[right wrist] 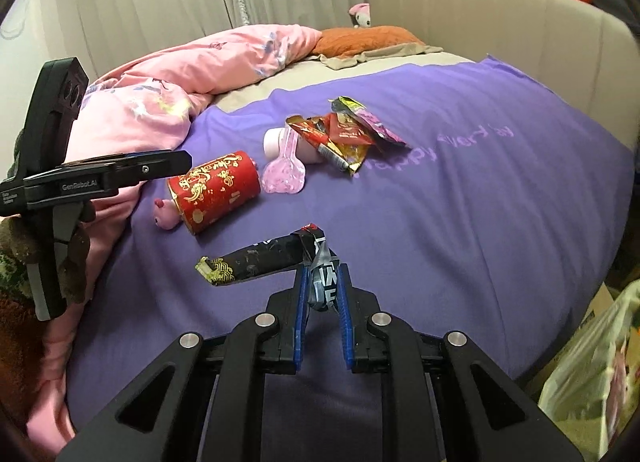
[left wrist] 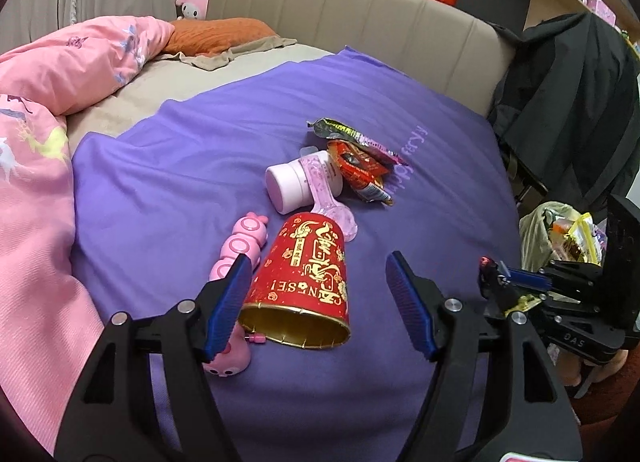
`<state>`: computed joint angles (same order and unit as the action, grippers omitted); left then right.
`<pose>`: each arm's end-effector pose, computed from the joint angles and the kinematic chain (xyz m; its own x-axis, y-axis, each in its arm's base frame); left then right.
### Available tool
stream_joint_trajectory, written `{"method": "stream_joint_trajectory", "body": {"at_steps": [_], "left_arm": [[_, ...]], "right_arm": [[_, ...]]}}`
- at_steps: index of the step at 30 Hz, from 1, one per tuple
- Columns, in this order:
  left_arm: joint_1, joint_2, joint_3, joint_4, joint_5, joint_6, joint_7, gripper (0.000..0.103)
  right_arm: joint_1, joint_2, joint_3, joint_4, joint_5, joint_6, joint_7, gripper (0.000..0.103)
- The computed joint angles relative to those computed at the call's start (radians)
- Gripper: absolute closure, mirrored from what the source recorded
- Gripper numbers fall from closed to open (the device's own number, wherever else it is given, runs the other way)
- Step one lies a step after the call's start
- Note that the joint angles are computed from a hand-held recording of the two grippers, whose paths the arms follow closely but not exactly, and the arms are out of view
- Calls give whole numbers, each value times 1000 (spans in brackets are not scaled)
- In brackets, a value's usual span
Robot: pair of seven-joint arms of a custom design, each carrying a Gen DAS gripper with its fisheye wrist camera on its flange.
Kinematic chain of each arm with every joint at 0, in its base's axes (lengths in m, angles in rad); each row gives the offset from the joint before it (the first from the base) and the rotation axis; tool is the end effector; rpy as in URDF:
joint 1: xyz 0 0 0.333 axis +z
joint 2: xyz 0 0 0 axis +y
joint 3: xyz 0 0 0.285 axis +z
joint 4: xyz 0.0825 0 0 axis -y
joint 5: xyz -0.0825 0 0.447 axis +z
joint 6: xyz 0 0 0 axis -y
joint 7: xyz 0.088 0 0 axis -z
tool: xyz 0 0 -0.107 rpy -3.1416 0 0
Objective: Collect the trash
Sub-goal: 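Grasp the red-gold paper cup with the left tool and lift it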
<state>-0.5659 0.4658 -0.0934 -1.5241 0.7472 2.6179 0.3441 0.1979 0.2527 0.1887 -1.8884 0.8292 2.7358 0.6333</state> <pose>0.6098 -0.4786 0.4056 -0.0187 -0.9835 0.1797 -0.7139 -0.1127 -0.6911 0.6591 0.2313 0.3682 0.6302 -0.7596 -0.1610 -0.6205 -0.3681 -0.6924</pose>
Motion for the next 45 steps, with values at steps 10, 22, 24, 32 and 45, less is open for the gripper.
{"method": "stream_joint_trajectory", "body": {"at_steps": [10, 22, 24, 32, 45], "left_arm": [[-4, 56, -33, 81, -88, -193, 143, 37], [-25, -46, 32, -53, 68, -10, -127, 50], [-27, -68, 39, -74, 130, 7, -200, 89], [50, -117, -12, -137, 141, 55, -293, 87], [87, -247, -73, -283, 219, 41, -183, 35]], "right_arm": [[-1, -40, -8, -53, 55, 28, -30, 88], [10, -64, -15, -87, 93, 55, -52, 88], [13, -71, -13, -93, 102, 62, -62, 88], [29, -92, -21, -116, 110, 75, -75, 88], [34, -113, -32, -123, 93, 38, -168, 88]]}}
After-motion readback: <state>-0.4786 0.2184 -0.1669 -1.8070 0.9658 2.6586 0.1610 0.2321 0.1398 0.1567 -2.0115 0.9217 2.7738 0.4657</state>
